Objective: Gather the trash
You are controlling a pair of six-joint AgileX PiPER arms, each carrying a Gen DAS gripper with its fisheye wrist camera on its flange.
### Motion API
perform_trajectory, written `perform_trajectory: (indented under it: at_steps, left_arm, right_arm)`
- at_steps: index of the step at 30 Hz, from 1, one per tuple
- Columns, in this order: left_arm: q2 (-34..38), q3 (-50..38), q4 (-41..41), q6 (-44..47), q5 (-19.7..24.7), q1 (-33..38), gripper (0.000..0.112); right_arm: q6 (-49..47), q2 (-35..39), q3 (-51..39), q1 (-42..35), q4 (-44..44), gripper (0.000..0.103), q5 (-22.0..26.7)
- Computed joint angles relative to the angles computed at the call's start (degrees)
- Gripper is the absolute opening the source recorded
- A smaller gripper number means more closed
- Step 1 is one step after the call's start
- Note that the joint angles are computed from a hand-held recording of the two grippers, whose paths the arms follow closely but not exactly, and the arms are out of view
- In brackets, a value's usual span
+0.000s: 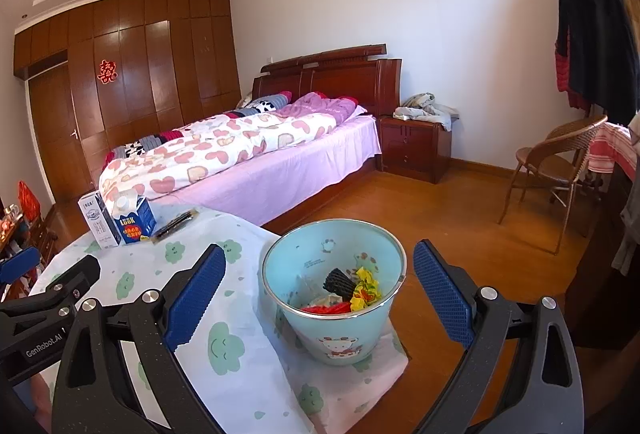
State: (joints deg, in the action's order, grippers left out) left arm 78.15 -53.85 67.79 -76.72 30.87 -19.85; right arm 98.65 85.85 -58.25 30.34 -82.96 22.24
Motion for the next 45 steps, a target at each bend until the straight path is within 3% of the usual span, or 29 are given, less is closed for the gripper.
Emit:
perform_trajectory:
  at_steps: [45]
  left_arm:
    - [-0.4, 0.0, -0.8, -0.2, 0.1, 0.3, 0.097]
  right_arm:
    - [-3.9, -0.4, -0.8, 1.1, 3.5, 0.093, 0.1]
